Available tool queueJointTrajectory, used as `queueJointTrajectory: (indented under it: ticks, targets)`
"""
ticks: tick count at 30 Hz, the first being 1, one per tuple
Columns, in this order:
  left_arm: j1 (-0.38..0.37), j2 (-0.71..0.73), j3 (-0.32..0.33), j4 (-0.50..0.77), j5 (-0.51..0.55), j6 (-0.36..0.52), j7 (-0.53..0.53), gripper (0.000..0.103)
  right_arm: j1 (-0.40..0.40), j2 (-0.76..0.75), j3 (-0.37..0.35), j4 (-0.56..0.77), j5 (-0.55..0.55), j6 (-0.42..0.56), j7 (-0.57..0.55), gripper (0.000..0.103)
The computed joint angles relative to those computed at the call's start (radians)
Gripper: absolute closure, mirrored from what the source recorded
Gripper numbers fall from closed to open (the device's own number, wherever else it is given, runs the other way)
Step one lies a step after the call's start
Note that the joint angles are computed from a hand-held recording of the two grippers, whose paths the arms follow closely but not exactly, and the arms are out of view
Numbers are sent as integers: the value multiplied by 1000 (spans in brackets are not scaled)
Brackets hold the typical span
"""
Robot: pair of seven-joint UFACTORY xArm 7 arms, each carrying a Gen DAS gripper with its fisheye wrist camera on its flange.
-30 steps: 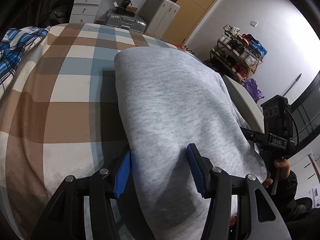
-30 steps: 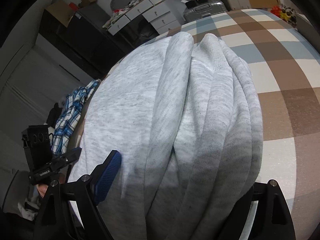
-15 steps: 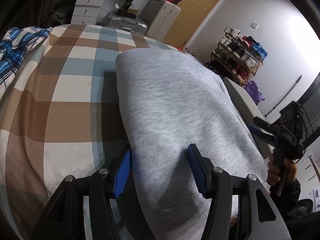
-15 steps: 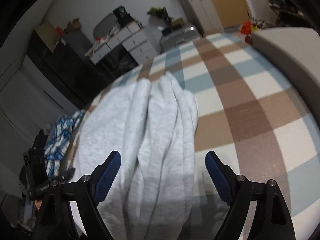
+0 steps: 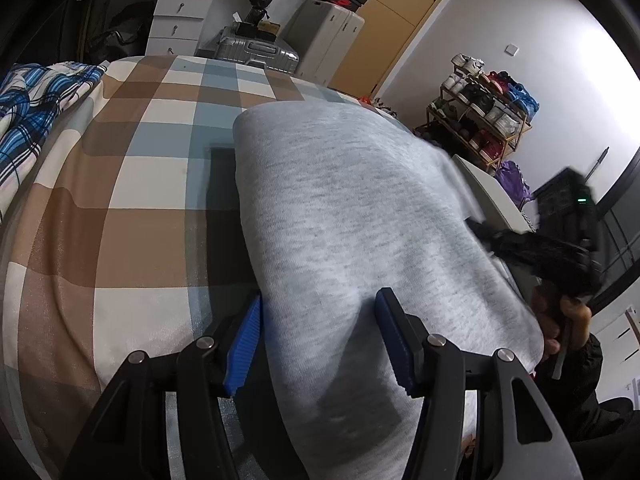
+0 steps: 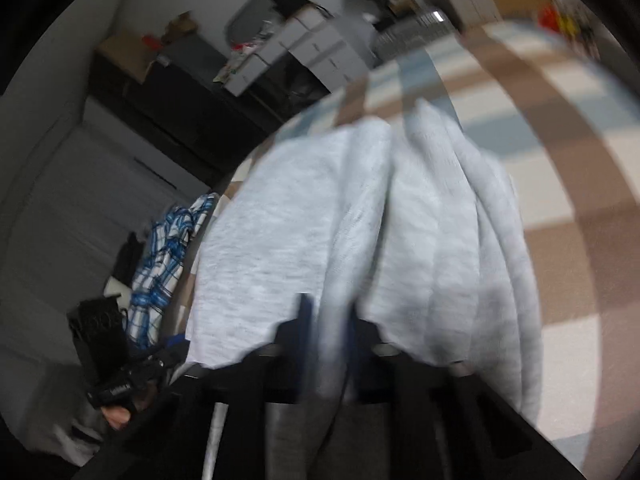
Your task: Fold large clothes
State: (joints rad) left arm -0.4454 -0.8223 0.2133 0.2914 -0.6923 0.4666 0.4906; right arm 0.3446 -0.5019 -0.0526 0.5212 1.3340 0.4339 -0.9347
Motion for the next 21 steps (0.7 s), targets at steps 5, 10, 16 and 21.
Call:
queueJointTrajectory:
  ticks: [5, 10, 16, 21]
  targets:
    - [-35, -26, 49, 4, -40, 27, 43, 51, 48, -233, 45, -54, 148, -91, -149, 94]
    - [-10, -28, -9, 3, -16, 24, 32, 51, -9, -79, 12, -52, 5, -103, -1, 94]
    - [-4, -46, -26, 0, 4, 10, 18, 51, -64, -9, 5, -54, -127, -52, 158, 75]
    - [-41, -63, -29, -4, 20, -25, 17, 51, -27, -80, -48, -80, -252, 24, 224, 46]
